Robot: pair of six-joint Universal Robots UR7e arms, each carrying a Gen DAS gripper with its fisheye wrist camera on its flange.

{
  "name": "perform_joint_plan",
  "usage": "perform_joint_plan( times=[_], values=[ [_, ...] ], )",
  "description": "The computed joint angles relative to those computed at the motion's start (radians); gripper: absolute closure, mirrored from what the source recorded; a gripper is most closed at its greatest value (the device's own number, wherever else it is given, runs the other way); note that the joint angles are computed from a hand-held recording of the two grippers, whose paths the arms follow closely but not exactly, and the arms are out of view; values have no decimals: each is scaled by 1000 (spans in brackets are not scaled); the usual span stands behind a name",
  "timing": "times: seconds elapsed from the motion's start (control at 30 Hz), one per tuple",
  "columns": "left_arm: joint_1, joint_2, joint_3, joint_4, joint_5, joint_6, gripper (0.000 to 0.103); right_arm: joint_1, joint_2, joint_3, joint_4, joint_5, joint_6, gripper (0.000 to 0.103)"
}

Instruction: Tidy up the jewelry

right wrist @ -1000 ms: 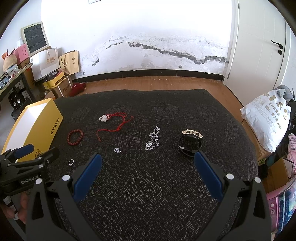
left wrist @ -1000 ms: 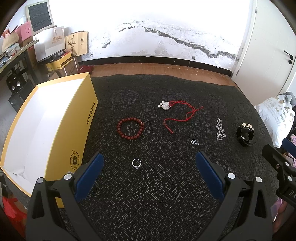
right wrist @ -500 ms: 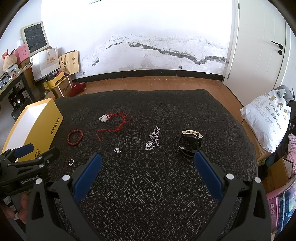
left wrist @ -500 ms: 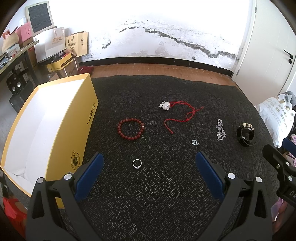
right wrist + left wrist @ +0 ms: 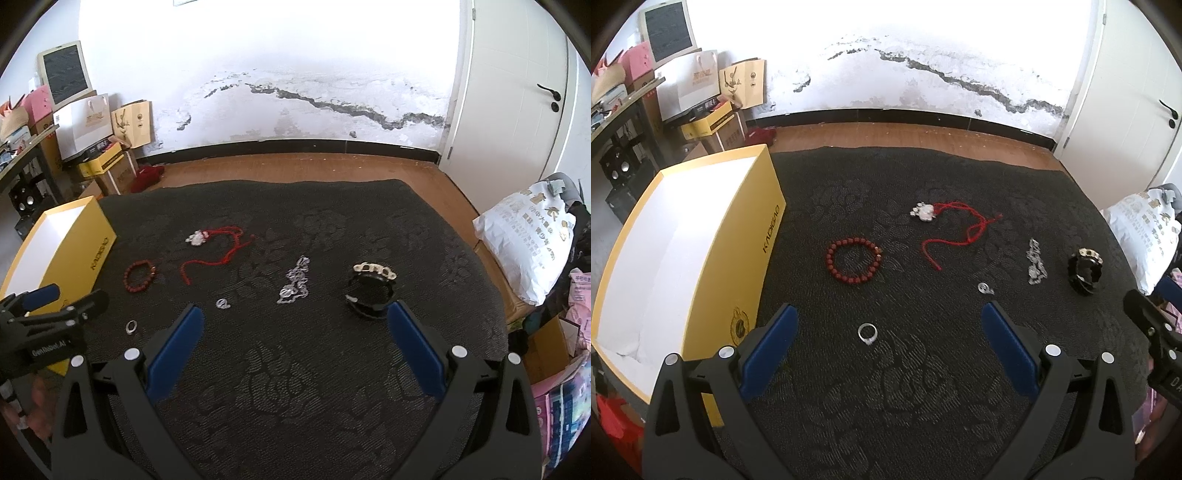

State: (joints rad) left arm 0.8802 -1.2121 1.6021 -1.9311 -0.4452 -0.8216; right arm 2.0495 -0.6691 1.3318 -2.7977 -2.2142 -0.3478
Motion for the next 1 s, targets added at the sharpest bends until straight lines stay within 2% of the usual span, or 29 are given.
perform_joint_plan(
  times=[0.07, 0.23, 0.3, 0.57, 0.63, 0.67, 0.77, 0.9, 0.93, 1.0],
  values=[
    [11, 9, -15, 4, 7, 10, 6, -3, 7, -11, -3, -7, 1, 6],
    [65, 34, -64, -45, -67, 43, 6, -10, 23, -38, -2, -19, -4, 6],
    [82, 47, -78, -63, -73, 50, 6, -14, 32, -53, 10, -22, 1, 6],
    [153, 125, -162, 7, -80, 51, 6, -26, 63, -103, 48, -28, -1, 6],
    [170, 132, -157, -52, -97, 89, 6, -28, 68, -113, 57, -26, -2, 6],
    [179, 141, -157, -70, -82, 104, 6, -30, 69, -115, 59, -24, -3, 6],
    [211, 161, -178, -91, -106, 141, 6, -30, 75, -123, 67, -22, -7, 6],
    [244, 166, -190, -89, -140, 136, 6, -30, 81, -131, 74, -16, -11, 6],
    [241, 168, -178, -117, -117, 162, 6, -30, 83, -133, 75, -14, -13, 6],
    [240, 182, -193, -74, -94, 172, 6, -30, 89, -139, 74, -15, -18, 6]
  ],
)
